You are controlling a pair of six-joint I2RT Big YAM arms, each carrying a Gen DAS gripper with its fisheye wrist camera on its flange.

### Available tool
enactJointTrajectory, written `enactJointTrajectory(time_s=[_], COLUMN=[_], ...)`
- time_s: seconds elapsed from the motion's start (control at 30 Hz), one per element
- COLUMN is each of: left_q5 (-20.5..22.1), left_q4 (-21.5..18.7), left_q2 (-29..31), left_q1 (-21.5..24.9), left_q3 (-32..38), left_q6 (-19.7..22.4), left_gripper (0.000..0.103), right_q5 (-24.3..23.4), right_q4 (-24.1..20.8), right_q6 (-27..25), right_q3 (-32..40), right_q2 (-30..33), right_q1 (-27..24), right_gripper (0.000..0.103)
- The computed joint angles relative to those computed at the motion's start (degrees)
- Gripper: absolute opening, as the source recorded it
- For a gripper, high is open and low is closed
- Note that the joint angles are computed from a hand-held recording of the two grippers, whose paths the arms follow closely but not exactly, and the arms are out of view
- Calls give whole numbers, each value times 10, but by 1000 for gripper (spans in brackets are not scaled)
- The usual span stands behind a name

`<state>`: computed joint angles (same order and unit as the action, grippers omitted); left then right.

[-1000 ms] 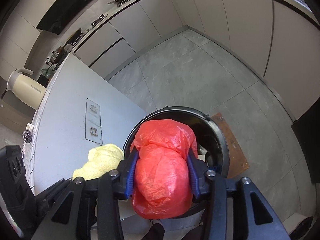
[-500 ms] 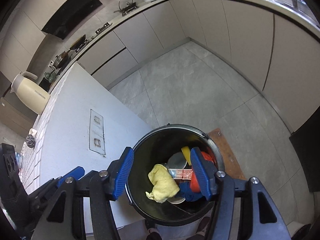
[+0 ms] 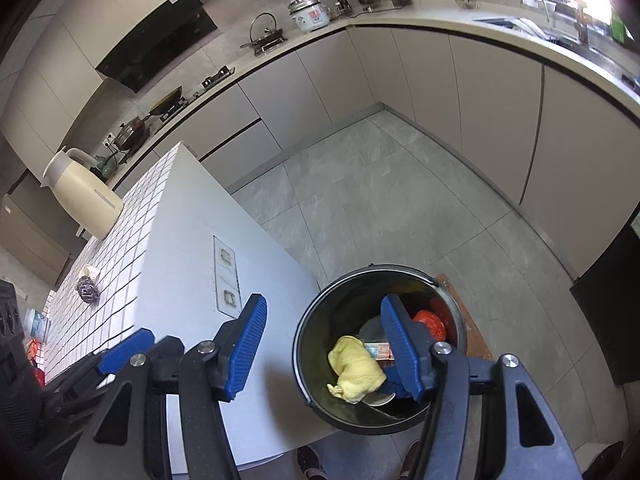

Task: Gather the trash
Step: 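Move both open tools back to the white bundle and steel wool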

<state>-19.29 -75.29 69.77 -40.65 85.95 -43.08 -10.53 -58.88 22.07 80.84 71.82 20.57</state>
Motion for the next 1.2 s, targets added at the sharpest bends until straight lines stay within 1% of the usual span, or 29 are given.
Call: enactJointTrajectory(time_s=[0.2,0.33,0.47,0.57,0.7,0.83,0.97,1.03,1.13,1.2], left_q5=[-4,-12,-22,-26,-21,4,45,73,112,133], left_q4=[-19,-31,-49,-64,-78,-78,-65,-57,-46,-41], left_q2=[-43,-79,-119,-148,-187,-219,-239,-242,-243,-241], left_q1=[18,40,79,117,183,276,377,430,497,532], left_q3=[-7,-21,-39,-53,-74,-90,-103,-107,-114,-117], left_q6=[11,17,20,24,47,96,162,198,246,276], left_gripper=[54,57,57,57,57,57,57,57,57,57], right_q5=[62,83,94,99,102,108,112,115,119,125], right_q4=[-17,-19,-16,-12,-9,-9,-14,-18,-26,-35], right_q6=[20,30,37,38,38,35,35,35,39,41], right_q3=[28,50,79,107,154,203,262,288,324,354], right_q2=[-4,3,23,47,87,129,180,202,231,255], right_q1=[59,102,149,184,230,270,304,316,333,343], right_gripper=[66,67,67,67,68,68,68,68,68,69])
